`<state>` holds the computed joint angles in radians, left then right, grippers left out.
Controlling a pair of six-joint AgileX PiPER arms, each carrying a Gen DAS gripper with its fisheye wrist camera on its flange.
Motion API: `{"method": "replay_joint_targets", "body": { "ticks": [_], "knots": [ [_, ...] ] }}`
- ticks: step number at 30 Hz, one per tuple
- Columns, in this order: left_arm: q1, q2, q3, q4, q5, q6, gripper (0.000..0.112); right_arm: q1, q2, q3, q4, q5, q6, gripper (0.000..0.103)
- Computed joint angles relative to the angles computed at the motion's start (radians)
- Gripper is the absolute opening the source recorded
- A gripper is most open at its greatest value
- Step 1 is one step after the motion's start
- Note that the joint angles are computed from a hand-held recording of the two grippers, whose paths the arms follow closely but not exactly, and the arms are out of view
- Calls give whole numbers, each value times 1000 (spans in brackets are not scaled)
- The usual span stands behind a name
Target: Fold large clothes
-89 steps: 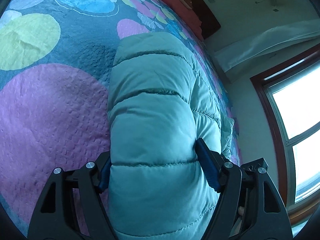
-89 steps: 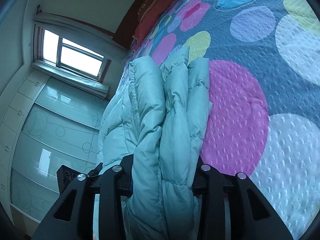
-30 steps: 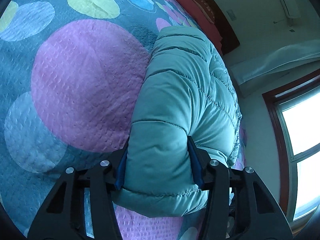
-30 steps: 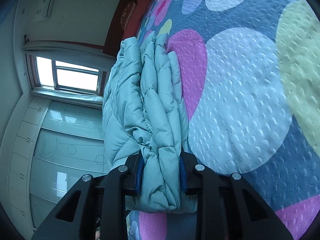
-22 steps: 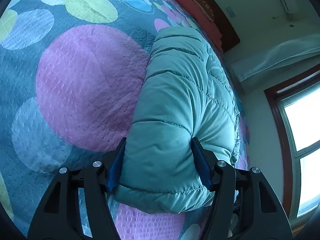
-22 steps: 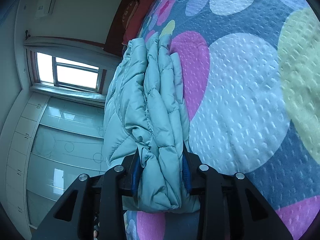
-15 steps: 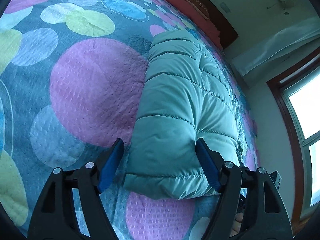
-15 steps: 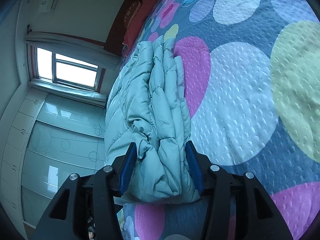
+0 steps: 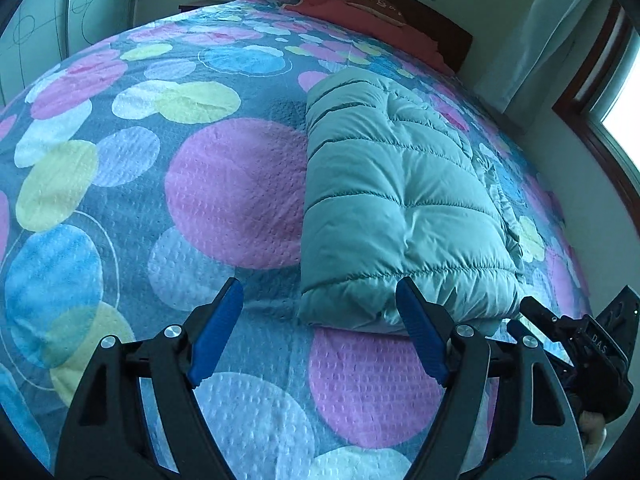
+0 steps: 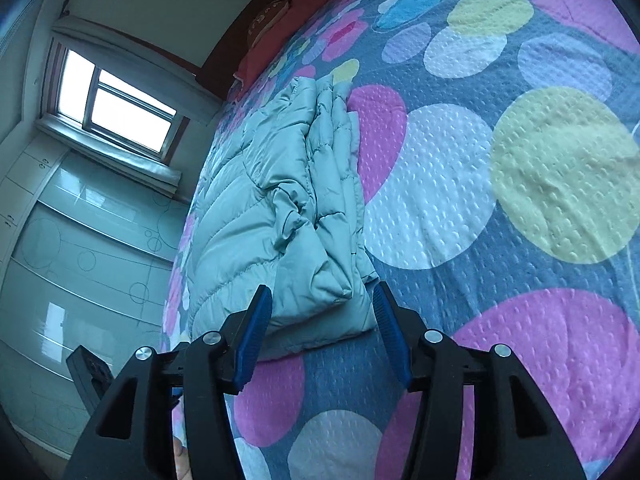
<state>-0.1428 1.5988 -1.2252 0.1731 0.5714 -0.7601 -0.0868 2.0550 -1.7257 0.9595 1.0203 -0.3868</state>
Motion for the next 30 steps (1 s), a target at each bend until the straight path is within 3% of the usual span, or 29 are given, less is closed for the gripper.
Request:
{"method": "replay_joint_targets", "body": {
  "ticks": [4, 7, 10, 17, 30],
  "knots": [
    [-63, -51, 17, 173, 49, -138, 87, 36, -100, 61, -126, -77, 15, 54],
    [-115, -81, 14, 300, 99, -231, 91, 72, -171, 96, -243, -143, 54, 64],
    [-157, -101, 0, 383, 153, -284, 93, 117, -233, 124, -361, -217, 95, 67],
    [-225, -133, -54, 469, 245, -317, 96, 195, -330, 152, -562, -282, 193, 72],
    [-301, -178, -73, 556, 325, -372, 99, 269, -458, 208, -686, -346, 241, 76]
  ]
}}
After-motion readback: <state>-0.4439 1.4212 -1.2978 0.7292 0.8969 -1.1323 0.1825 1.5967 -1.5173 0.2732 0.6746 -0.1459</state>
